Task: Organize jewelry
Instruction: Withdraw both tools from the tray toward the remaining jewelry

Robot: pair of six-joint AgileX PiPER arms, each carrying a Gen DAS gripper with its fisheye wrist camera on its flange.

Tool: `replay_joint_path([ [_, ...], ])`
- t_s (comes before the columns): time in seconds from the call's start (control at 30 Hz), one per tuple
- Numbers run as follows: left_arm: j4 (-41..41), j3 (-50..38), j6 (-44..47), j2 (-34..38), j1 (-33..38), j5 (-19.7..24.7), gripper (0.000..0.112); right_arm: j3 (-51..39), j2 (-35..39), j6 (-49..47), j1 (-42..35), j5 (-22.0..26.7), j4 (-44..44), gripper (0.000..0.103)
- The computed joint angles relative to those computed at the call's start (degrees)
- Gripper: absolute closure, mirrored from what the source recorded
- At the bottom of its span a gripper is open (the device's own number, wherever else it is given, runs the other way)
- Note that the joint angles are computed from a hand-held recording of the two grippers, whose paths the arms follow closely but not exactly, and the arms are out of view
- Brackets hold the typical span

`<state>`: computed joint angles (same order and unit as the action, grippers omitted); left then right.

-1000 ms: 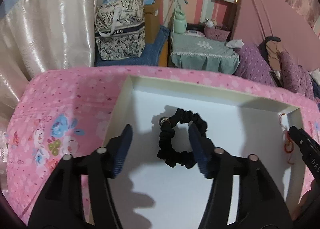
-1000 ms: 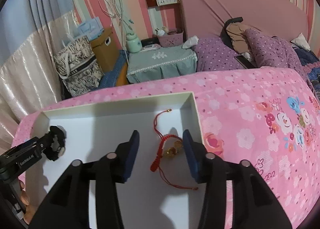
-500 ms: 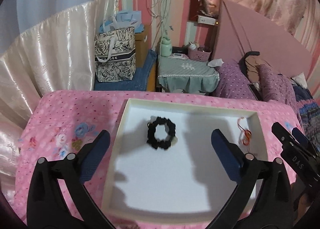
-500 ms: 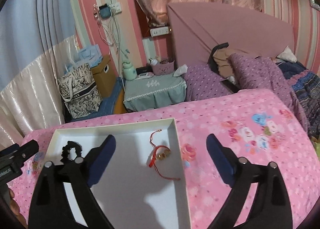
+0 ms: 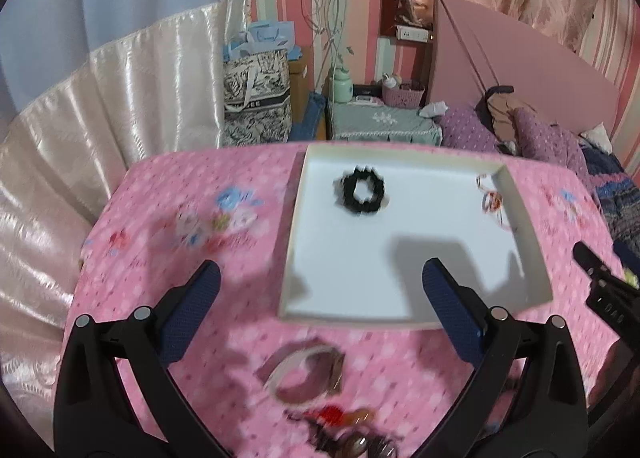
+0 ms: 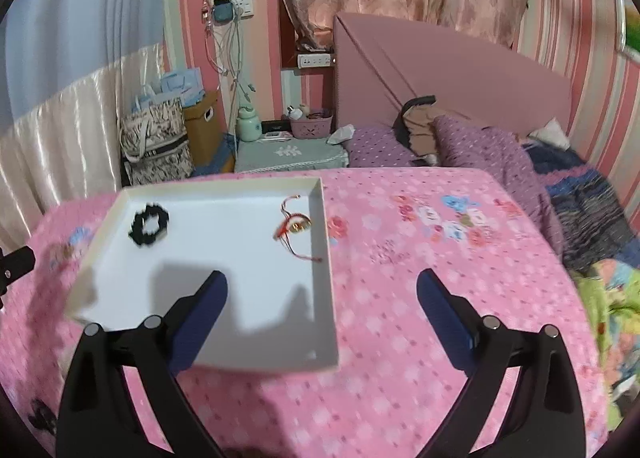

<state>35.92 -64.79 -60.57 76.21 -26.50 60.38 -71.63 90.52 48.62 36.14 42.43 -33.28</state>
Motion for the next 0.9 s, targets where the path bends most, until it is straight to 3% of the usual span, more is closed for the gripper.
replay_joint_path([
  [0.2, -1.9, 8.0, -1.9, -6.1, -1.6, -0.4, 0.012, 2.5, -5.1, 1.3, 4.1, 5.1, -0.4, 0.002],
  [0.3, -4.2, 11.0, -1.9, -8.4, -1.8, -1.7, 0.012, 5.2, -7.7, 1.2, 4.9, 5.3, 1.7, 0.002],
  [0.43, -2.7, 14.6, -5.4, -10.6, -6.0, -0.1, 0.012, 8.8, -9.7, 0.6, 5.4, 4.9, 4.4, 0.002],
  [0.57, -1.2, 17.8, -9.3, -12.6, -9.7, 1.2, 0.012, 13.9, -12.6, 0.6, 4.9, 1.8, 6.7, 0.002],
  [0.73, -2.2, 21.6, -10.7, -14.0, -10.1, -0.5, 0.013, 19.2, -14.3, -2.9, 1.8, -4.1, 13.0, 0.002],
  [0.9, -3.5, 23.6, -9.1, -12.7, -9.1, -3.0, 0.02, 19.8, -12.4, -4.3, 1.0, -4.9, 14.4, 0.002],
])
